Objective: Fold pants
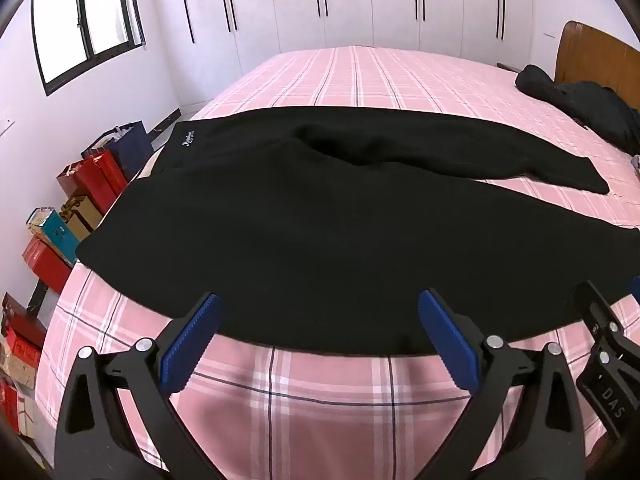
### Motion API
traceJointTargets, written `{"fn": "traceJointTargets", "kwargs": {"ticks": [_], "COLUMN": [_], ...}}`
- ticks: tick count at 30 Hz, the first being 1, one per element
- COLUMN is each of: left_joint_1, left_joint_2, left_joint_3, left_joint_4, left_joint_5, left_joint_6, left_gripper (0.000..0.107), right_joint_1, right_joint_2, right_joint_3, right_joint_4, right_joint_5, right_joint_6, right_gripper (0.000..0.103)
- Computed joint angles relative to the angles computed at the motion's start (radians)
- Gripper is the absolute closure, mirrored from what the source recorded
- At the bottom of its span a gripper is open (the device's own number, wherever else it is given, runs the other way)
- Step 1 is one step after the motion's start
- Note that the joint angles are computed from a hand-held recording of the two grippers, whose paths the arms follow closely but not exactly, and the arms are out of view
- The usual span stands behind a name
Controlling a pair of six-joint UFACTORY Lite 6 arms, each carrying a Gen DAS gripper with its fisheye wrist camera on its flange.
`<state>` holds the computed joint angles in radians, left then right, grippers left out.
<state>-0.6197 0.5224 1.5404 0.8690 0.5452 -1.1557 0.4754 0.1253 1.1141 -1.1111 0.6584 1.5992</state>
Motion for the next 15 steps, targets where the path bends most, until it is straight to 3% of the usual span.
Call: {"fn": "traceJointTargets", "kwargs": {"ticks": [9,15], "left_joint_1": [0.016,-0.010], "left_joint_2": [-0.040,0.008], "left_joint_3": [-0.070,0.004], "left_joint_4": [0.053,0.028], "left_joint_5": [-0.043,0.012], "left_joint_6": [-0.055,-0.019], "left_gripper": [0.011,0.011], "right_joint_1": [0.001,-0.003], "right_joint_2": [0.011,0.024], "right_joint_3": [0.008,0.023], "right_joint_4": [0.000,0.010], "right_joint_5": [-0.001,-0.006], "right_joint_6": [-0.004,-0.015], "right_gripper": [0.011,0.011]}}
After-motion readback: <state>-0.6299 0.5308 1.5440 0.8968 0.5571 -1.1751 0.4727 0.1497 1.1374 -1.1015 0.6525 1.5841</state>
